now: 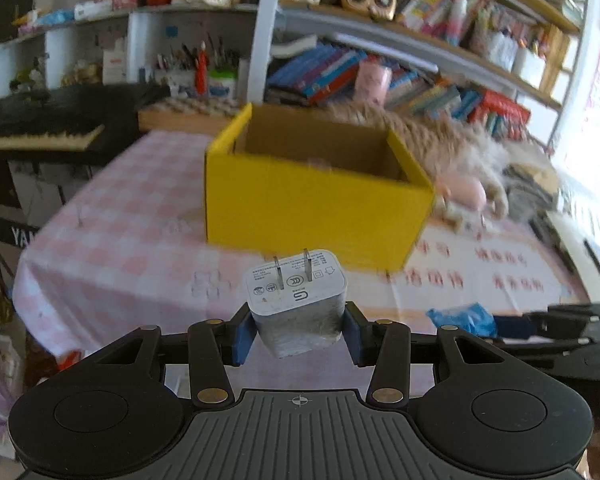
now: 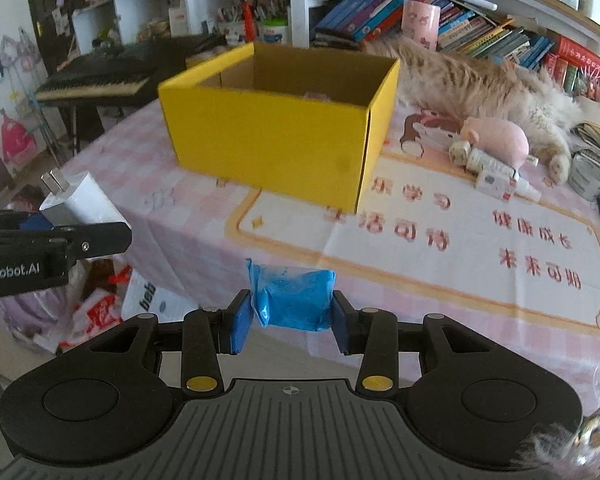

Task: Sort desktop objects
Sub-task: 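Carry the charger in the left gripper and packet in the right toward the yellow box, then lower the charger into the box and open the left gripper while the right releases the packet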

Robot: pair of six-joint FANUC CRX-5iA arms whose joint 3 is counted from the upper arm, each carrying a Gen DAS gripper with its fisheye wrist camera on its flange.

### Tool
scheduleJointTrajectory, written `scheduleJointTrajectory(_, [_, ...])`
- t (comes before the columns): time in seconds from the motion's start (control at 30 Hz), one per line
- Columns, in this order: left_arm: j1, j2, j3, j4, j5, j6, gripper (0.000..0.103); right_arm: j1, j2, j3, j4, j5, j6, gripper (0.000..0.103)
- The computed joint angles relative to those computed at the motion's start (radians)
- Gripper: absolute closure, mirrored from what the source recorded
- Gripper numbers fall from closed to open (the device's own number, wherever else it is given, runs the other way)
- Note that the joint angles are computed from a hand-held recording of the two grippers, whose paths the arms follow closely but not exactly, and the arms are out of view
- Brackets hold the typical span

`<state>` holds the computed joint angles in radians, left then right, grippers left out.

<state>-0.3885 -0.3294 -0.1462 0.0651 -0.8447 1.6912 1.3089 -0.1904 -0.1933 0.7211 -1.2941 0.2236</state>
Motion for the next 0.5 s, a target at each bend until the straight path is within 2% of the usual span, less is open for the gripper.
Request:
scheduleJointTrajectory(0.23, [-0.017, 0.081, 0.104, -0.053, 0.102, 0.016, 0.059, -0.101, 0.01, 0.031, 0.07, 0.116, 0.084, 0.065])
scheduleJointTrajectory(0.5, [-0.044, 0.189, 0.238, -0.135, 0.159, 0.081, 0.06, -0.234, 0.024, 0.063, 0.128, 0.282, 0.245, 0.065])
